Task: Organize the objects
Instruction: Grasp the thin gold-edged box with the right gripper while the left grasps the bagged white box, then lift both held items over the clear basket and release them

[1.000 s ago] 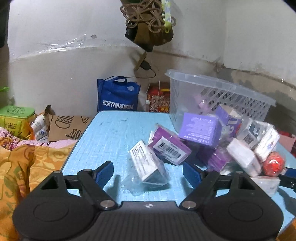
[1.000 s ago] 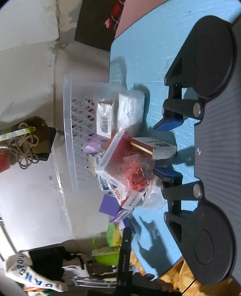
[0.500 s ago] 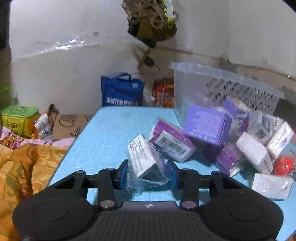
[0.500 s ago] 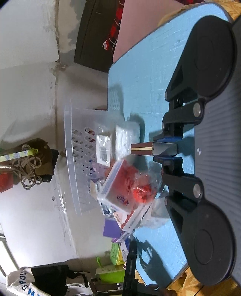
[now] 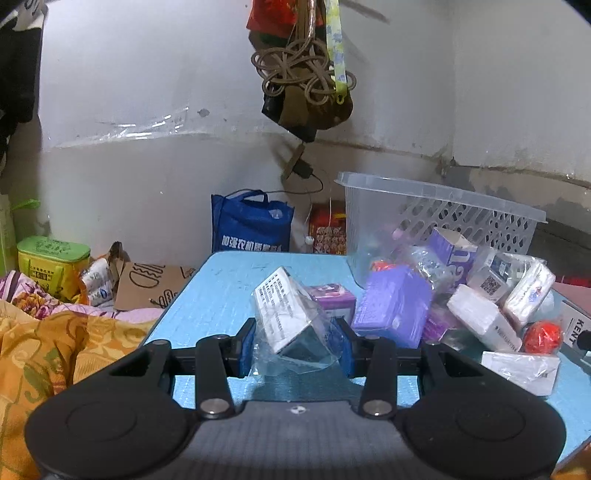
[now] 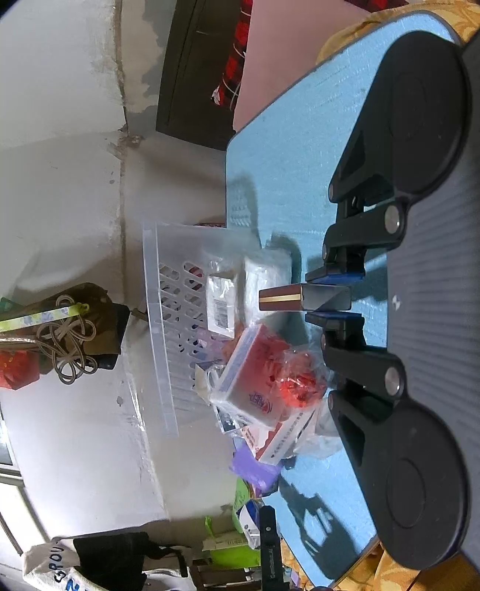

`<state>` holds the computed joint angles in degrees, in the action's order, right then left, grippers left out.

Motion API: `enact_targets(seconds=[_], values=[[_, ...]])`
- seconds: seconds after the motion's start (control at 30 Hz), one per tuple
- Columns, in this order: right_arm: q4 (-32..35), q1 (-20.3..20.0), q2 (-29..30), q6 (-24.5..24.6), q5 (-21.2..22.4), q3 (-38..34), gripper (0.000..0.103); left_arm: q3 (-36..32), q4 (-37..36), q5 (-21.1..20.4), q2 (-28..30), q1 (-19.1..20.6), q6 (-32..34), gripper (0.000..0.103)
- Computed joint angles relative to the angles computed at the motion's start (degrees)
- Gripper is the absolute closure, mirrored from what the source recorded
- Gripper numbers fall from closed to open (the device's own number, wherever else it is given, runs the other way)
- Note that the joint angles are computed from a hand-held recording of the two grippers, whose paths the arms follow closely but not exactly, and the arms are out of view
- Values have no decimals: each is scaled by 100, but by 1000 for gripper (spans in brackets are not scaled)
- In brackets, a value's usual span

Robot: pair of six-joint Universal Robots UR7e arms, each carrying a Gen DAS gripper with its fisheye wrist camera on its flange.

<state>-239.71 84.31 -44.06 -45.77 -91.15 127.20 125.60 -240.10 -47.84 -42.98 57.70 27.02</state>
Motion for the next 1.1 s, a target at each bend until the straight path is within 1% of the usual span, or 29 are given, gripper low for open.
enact_targets(seconds=[0.1,0.3,0.33,0.4,0.47,0.5,0.53,0.6,0.67,0.73,0.8,0.87,0.9,0.93,0.97,1.0,1.03,1.1], values=[[-12,-23,-20,99,18,7,86,33,133,-72,-32,80,-193,56],[-36,45,-150,178,156,29,86,123,-157,-83,-84,-49,-21,56],[2,82,-200,219,198,8,86,120,-131,-91,-134,-79,-37,56],[99,194,-311,173,272,-74,86,122,92,-245,-351,-150,-108,56],[307,357,-448,102,388,-234,86,-70,286,-292,-479,-299,140,56],[449,441,-496,39,423,-348,86,-223,503,-251,-531,-384,228,56],[632,582,-514,-51,367,-553,86,-420,853,-345,-616,-439,206,56],[1122,855,-487,-191,171,-1078,86,-918,1740,-736,-746,-466,77,56],[1604,1040,-395,-243,-11,-1613,86,-1653,2656,-892,-634,-475,0,56],[2149,1178,-260,-155,-348,-2167,86,-2323,3635,-1004,-478,-418,-247,56],[2503,1225,-161,-173,-491,-2470,86,-2777,4172,-1018,-289,-359,-452,56],[2557,1243,-47,-298,-583,-2640,85,-3099,4217,-1013,-24,-318,-331,50],[2559,1230,-19,-382,-559,-2675,77,-3244,4236,-934,103,-305,-246,32],[2619,1225,23,-449,-597,-2737,65,-3383,4398,-816,192,-288,-265,15],[2693,1237,64,-477,-721,-2807,40,-3455,4480,-740,263,-264,-289,15],[2594,1217,100,-503,-738,-2805,25,-3432,4450,-708,279,-250,-290,16],[2473,1180,75,-490,-661,-2707,20,-3333,4419,-722,230,-234,-333,19],[2181,1059,-88,-338,-394,-2312,6,-2771,3878,-1002,-48,-215,-220,19]])
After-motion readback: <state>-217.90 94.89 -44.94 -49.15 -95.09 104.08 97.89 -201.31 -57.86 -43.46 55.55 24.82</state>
